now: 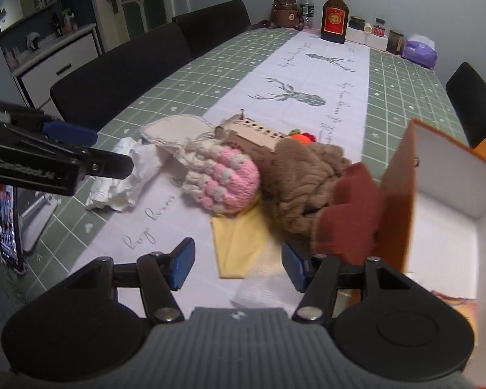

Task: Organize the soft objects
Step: 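Grasp the white diaper with the left gripper while the right gripper grasps the beige mitt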

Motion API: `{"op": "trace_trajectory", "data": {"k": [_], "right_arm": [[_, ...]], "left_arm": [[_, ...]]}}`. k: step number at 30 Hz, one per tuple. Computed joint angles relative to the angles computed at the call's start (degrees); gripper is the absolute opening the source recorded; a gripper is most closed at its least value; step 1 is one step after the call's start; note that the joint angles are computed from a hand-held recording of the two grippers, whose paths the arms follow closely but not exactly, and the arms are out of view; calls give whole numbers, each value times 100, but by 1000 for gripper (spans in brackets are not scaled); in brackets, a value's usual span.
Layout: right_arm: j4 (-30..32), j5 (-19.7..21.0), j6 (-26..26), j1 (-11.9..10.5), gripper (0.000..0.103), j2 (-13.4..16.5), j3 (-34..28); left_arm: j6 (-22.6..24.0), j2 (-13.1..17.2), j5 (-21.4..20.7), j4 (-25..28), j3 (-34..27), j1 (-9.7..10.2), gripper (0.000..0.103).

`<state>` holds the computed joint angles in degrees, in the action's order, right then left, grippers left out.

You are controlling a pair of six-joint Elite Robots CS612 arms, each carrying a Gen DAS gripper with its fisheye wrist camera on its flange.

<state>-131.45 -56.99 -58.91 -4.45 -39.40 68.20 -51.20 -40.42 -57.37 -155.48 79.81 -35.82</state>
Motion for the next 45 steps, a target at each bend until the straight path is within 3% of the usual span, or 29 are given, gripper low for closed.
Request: {"op": "trace_trajectory", "data": {"k": [6,8,10,15,20,27,30,32,37,43,45], "right_arm": [[-980,392,393,-29,59,77,506],[-1326,485,540,-24,61,109,645],[-1671,537,697,-6,70,151,744],[-2326,693,1158,7,70,263,890],[-2332,660,1480,32,70,371,835],[-2318,689,1398,103,70,402,772],[-2165,762,1351,124,70,402,715],[-2123,813,1273,140,70,395,697],[-2208,940,928,203,70,430,600],[-2805,871,213,345,70,547,457],[-2939,774,30,403,68,600,368]], "left_arm": [[-816,126,536,-596,439,-92,87],[-1136,186,984,-549,509,-170,91],[-1483,250,1305,-548,568,-229,96],[-2212,339,1695,-244,566,-281,97],[-2768,356,1834,-86,513,-227,98],[-3135,436,1483,152,259,-59,99],[-3353,461,1168,587,134,33,99],[-3461,464,941,559,165,79,99],[-3314,496,829,630,127,90,99],[-3005,504,943,955,57,55,76],[-2963,497,1007,1002,71,37,63]]}}
